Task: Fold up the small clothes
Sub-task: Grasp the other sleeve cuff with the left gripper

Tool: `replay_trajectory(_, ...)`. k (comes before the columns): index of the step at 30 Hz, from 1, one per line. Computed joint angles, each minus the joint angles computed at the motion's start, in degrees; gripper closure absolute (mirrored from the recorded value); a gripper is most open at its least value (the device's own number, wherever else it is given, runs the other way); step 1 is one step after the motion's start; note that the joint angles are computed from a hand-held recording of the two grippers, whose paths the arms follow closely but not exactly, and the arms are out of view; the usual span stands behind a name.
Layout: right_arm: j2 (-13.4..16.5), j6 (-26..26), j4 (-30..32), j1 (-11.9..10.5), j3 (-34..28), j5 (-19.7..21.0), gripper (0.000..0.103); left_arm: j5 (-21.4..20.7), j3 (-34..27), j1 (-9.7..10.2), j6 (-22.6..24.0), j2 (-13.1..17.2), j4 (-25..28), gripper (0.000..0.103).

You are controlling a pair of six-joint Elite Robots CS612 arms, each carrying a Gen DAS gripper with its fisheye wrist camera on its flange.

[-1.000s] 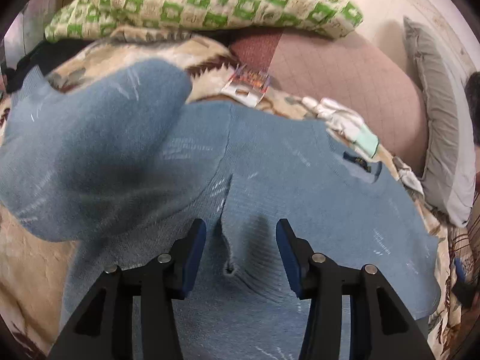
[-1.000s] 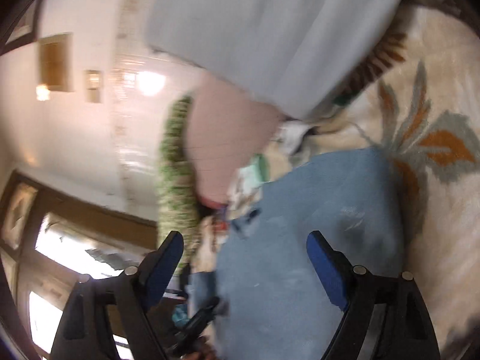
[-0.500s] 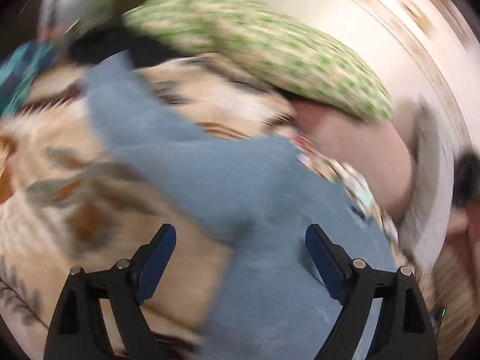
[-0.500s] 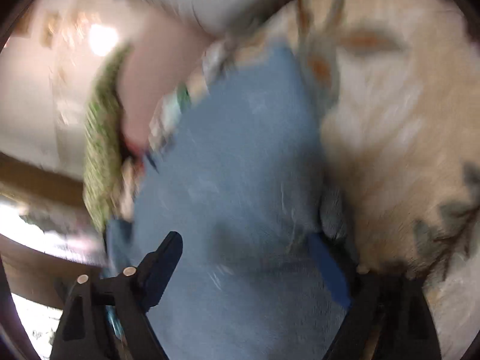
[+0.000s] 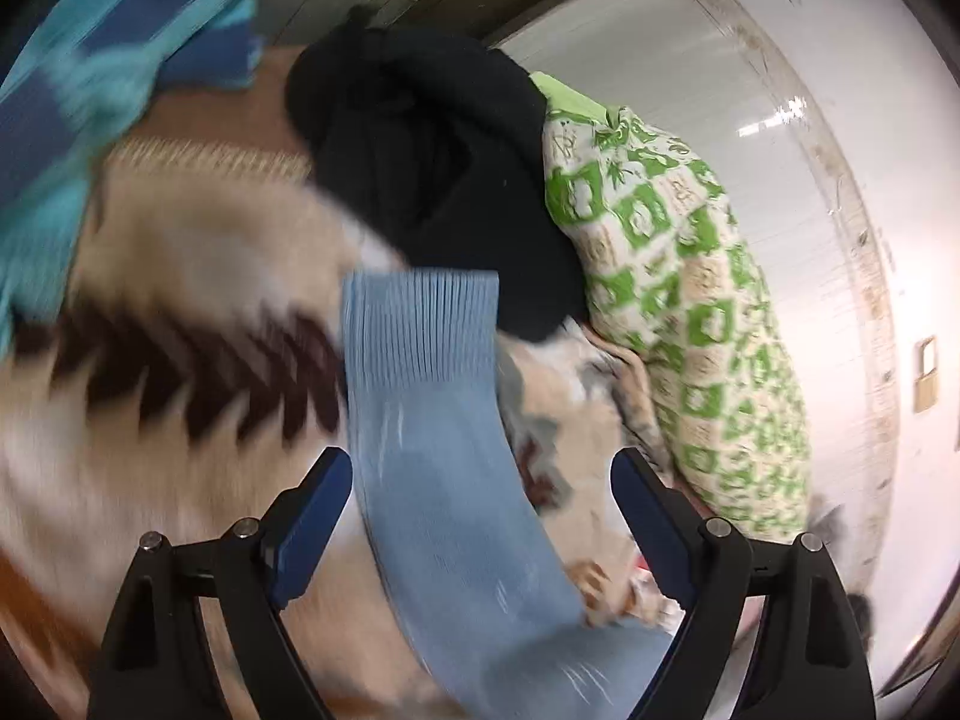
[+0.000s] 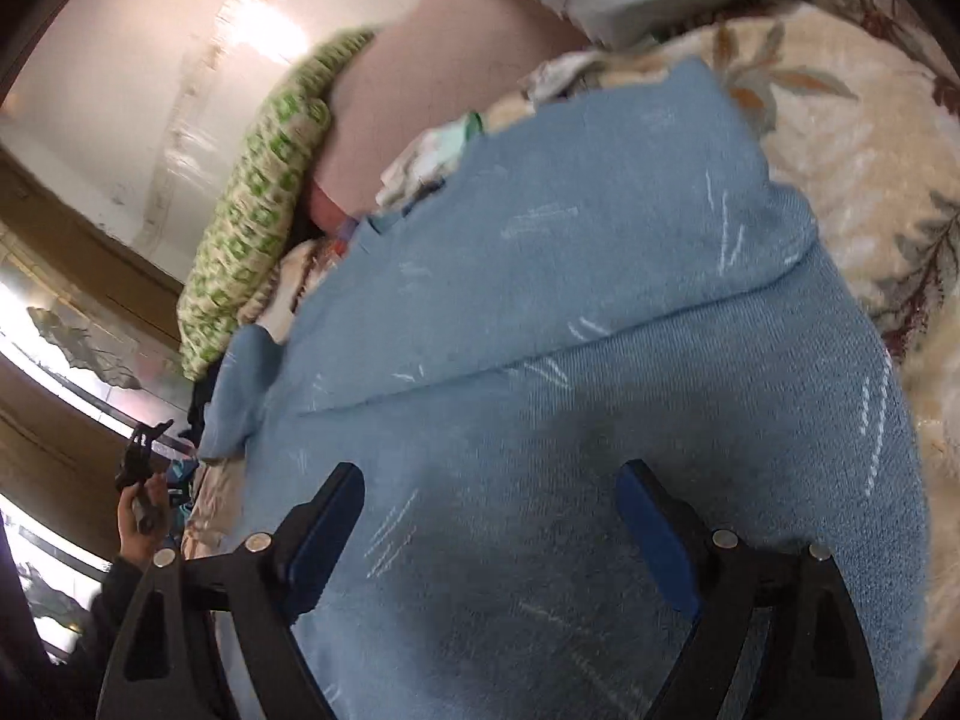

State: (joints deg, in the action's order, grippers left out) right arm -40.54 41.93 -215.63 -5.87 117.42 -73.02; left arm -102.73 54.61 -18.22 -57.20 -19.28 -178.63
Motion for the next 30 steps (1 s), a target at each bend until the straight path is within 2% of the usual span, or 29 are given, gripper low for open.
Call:
replay_trajectory(3, 0.6, -1.09, -1.4, 0.36, -0.08, -0.78, 0.014, 1.05, -4.1, 0.36, 3.68, 1.81, 3.5, 0.015)
replay_trajectory(6, 0.34, -5.04, -0.18, 1.53, -0.28, -3.65, 0.014, 0.93, -7.49, 0.64, 5.92, 3.41, 7.25, 0.015)
replay_trajectory(8, 0.33, -5.81, -0.27, 1.81, -0.17, -4.78, 0.014, 1.02, -8.3, 0.6, 6.87, 3.81, 8.65, 0.015)
replay_trajectory(11, 0.61, -4.56, -1.29, 1.53, -0.06, -4.37, 0.014, 3.31, -8.68, 0.32, 6.56, 4.26, 8.05, 0.015)
replay_trajectory(15, 0.72, -4.73, -1.49, 1.53, -0.1, -4.36, 0.014, 5.56, -10.33, -0.11, 6.63, 4.91, 9.75, 0.015)
replay_trajectory(17, 0.76, -4.7, -1.81, 1.54, -0.01, -4.45, 0.014, 7.07, -10.97, -0.41, 8.13, 4.76, 12.7, 0.037)
replay_trajectory(18, 0.78, -4.71, -1.9, 1.54, 0.0, -4.46, 0.014, 7.38, -11.61, -0.5, 8.85, 4.83, 14.61, 0.069)
replay_trajectory(19, 0.83, -4.64, -2.12, 1.54, 0.04, -4.43, 0.014, 8.47, -11.93, -0.69, 9.87, 4.56, 17.88, 0.089)
replay_trajectory(20, 0.91, -4.54, -2.46, 1.5, 0.09, -4.35, 0.014, 10.08, -11.53, -0.98, 10.65, 4.09, 19.59, 0.09)
replay_trajectory(25, 1.58, -3.95, -4.42, 1.07, 0.12, -3.2, 0.014, 14.41, -6.87, -2.48, 11.9, 0.76, 17.84, 0.097)
replay_trajectory(27, 1.75, -3.7, -5.24, 1.0, 0.21, -3.0, 0.014, 16.27, -3.86, -3.63, 14.26, -1.77, 15.17, 0.098)
replay_trajectory(30, 2.29, -2.83, -7.18, 0.69, 0.32, -2.2, 0.014, 16.53, -0.68, -5.53, 18.53, -5.17, 10.87, 0.098)
